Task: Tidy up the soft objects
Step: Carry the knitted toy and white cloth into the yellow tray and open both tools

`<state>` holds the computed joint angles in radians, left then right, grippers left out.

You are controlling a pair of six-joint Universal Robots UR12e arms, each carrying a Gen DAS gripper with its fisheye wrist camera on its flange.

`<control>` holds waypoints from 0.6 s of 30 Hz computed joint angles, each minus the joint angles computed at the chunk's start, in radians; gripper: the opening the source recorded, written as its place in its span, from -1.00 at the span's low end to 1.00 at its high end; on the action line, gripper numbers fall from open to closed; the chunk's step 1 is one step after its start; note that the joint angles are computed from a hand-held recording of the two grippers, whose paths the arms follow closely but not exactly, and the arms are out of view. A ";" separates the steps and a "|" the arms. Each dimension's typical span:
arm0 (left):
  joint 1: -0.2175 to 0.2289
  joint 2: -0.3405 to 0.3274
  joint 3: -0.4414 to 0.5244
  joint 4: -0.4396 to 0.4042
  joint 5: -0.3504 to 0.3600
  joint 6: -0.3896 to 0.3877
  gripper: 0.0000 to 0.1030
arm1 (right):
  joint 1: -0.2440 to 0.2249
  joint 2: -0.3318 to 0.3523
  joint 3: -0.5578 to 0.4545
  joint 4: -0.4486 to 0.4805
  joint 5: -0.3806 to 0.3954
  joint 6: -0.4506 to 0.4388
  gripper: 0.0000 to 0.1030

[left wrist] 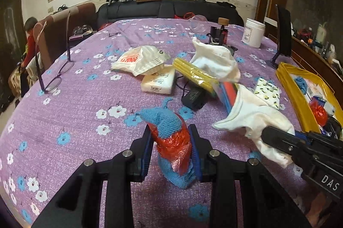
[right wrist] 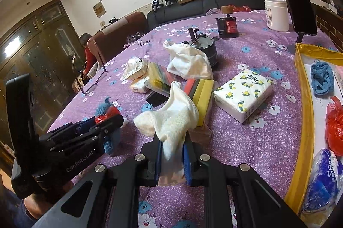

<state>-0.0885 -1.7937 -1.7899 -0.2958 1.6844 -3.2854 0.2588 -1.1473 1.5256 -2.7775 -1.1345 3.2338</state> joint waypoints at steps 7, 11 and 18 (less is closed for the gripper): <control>-0.024 -0.007 0.008 -0.003 0.085 0.032 -0.39 | 0.000 -0.001 -0.001 0.009 0.002 -0.003 -0.63; -0.030 -0.009 0.011 -0.009 0.099 0.045 -0.39 | 0.000 0.000 -0.002 0.012 0.003 -0.005 -0.63; -0.032 -0.012 0.017 -0.030 0.108 0.046 -0.39 | 0.000 0.000 -0.003 0.013 0.005 -0.007 -0.63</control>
